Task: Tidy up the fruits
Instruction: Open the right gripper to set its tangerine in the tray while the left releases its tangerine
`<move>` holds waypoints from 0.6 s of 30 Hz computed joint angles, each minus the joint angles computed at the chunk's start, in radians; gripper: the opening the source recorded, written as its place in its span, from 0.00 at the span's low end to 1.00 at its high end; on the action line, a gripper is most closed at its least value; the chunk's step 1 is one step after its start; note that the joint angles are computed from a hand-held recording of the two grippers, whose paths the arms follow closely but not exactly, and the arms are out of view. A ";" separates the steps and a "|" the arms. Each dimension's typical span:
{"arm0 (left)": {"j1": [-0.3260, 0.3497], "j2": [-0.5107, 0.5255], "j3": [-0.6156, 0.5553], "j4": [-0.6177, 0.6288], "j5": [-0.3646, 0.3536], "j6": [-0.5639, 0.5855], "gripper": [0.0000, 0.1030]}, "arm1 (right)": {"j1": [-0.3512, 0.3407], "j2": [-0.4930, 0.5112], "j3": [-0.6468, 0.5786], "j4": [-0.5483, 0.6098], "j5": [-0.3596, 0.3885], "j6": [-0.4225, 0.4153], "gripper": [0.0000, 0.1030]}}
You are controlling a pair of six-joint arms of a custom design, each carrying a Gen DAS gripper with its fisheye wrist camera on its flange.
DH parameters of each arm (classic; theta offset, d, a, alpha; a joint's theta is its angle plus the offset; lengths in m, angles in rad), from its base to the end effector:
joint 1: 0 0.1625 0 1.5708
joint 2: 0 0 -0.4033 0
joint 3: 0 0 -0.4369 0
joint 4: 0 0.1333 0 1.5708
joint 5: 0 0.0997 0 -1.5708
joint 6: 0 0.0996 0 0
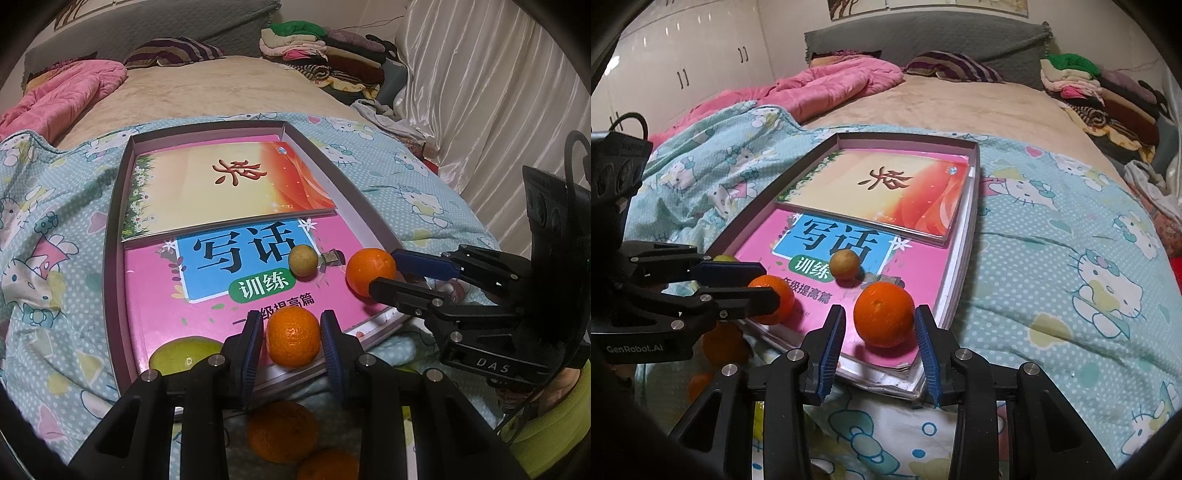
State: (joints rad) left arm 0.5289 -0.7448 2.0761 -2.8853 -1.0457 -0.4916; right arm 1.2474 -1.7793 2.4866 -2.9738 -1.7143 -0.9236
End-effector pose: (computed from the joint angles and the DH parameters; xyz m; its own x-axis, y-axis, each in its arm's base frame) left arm -0.3378 -0.4097 -0.0764 -0.7860 0.4242 -0.4498 0.5584 0.7994 -0.2218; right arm -0.0105 -0.4060 0.2614 -0.7429 -0.3386 0.5775 -0.5783 0.7591 -0.2989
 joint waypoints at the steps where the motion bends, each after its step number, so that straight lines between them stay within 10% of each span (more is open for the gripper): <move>1: 0.002 0.001 -0.001 -0.001 0.000 0.001 0.31 | -0.003 -0.004 0.001 0.005 0.006 0.003 0.39; 18: -0.008 -0.006 0.006 0.008 0.000 -0.020 0.32 | -0.018 -0.060 0.030 0.008 0.043 -0.017 0.47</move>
State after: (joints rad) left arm 0.5212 -0.7503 2.0821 -2.8776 -1.0458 -0.5114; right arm 1.2291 -1.8390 2.5163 -2.9661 -1.6716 -0.9405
